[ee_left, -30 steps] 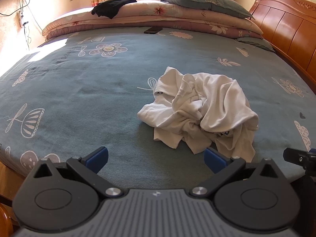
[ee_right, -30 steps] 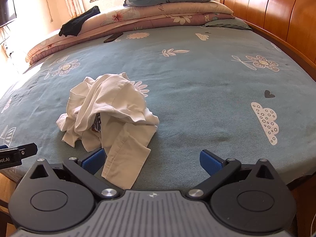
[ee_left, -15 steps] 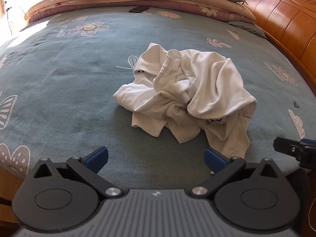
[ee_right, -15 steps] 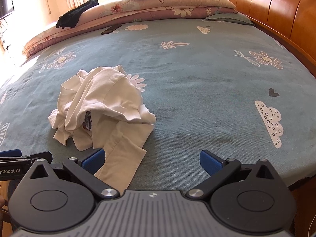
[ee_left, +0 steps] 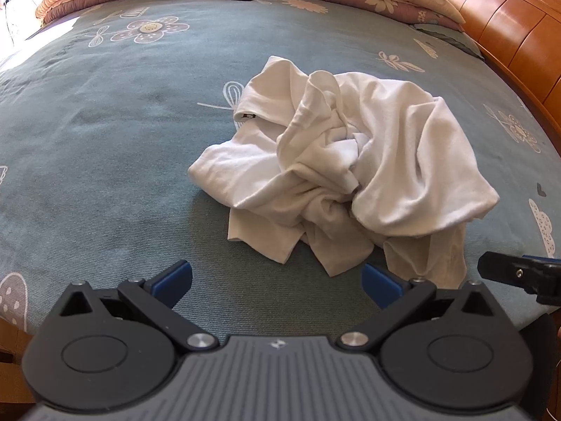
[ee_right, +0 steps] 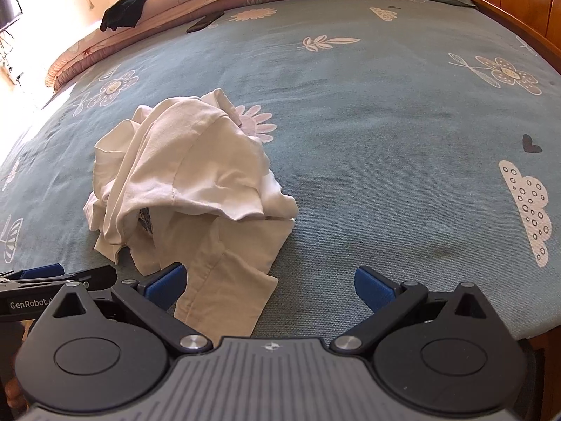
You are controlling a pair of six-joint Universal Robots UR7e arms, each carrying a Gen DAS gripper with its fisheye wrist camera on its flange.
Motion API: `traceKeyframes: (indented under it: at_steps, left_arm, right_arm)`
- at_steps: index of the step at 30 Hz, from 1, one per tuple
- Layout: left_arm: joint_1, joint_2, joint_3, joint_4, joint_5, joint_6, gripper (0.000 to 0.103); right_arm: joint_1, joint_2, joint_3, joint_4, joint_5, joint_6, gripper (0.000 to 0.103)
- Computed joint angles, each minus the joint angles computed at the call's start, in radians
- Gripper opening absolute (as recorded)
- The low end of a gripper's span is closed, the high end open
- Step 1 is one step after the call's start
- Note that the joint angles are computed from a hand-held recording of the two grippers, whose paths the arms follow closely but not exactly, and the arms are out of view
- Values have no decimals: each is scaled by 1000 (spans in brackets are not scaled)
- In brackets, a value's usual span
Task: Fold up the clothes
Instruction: 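Move both grippers toward the crumpled white T-shirt and reach into it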
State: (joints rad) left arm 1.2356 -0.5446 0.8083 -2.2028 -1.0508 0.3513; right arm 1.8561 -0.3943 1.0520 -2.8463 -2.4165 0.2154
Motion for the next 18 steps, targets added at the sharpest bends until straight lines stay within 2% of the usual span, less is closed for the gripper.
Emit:
traceKeyframes:
  at_steps: [4,8,12,15,18]
  left_arm:
    - [4,16,-15,11,-1,7,103]
    - [12,25,-27,9,-25,10,103]
    - [26,16,-2,-78,-92,31,103]
    - [33,10,17,-141,-110,26,103]
    - [46,3,32,-192,-155,6,103]
  right_arm:
    - [-11,5,-11,6,12,7,103]
    - [-16,14,-13,-48,30,-50,103]
    - [-20,21,19,-265,95,-195,103]
    - [-25,25,51,-440,174,-324,103]
    - [-25,25,60,-505,199,-358,103]
